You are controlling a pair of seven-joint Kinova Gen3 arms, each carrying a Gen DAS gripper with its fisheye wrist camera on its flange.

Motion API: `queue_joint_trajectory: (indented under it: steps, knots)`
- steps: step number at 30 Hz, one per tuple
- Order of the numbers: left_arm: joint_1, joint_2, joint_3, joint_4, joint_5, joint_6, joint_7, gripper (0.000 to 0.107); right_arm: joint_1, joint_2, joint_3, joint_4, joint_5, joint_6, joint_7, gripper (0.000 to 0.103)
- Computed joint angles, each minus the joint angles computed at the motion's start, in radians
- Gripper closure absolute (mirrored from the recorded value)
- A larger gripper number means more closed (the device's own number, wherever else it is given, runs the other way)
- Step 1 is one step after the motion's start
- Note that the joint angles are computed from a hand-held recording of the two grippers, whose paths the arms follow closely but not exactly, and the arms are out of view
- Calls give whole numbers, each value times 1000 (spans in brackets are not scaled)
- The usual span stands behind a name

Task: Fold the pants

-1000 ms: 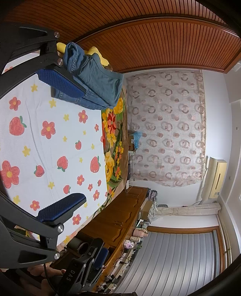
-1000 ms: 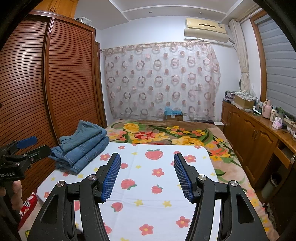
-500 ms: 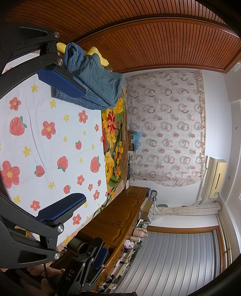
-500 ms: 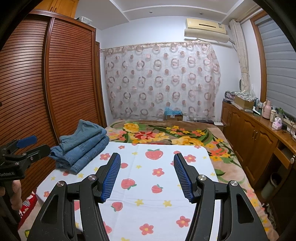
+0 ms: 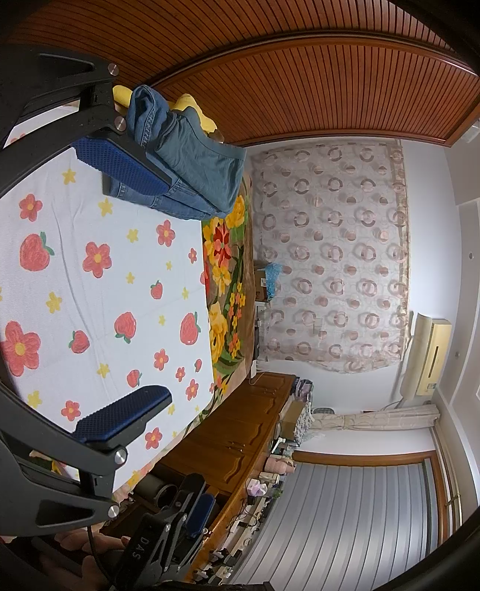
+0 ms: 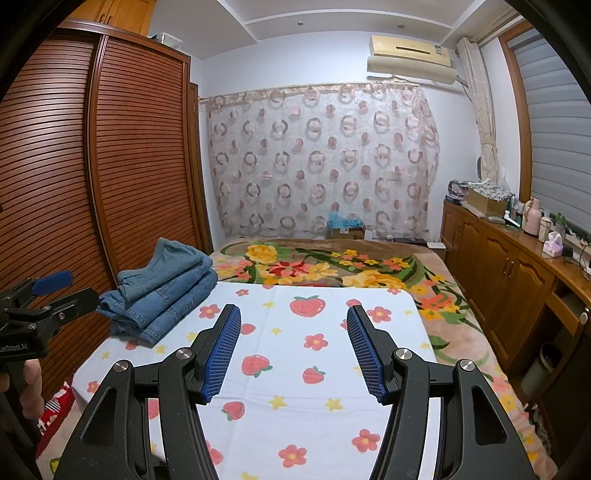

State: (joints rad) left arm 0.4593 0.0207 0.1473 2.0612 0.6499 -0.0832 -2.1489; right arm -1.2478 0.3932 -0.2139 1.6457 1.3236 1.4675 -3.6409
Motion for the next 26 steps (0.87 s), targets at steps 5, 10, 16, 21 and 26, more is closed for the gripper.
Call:
queue_joint_trajectory:
  steps: [5, 10, 16, 21, 26]
  knots:
    - [1, 0, -1, 0, 13, 0, -13, 5, 0, 1, 0, -1, 0, 0, 0, 41]
    - [0, 0, 0, 1, 12, -1, -11, 5, 0, 1, 0, -1, 1, 0, 0, 41]
    - [-2, -1, 3, 1, 1, -1, -1, 5, 0, 0, 0, 1, 1, 1, 0, 41]
    - [-3, -1, 3, 1, -5, -1, 5, 5, 1, 1, -1, 0, 0, -1, 0, 41]
    - [-6, -1, 6, 1, 3, -1, -3, 5, 1, -2, -1, 3, -1, -4, -2, 41]
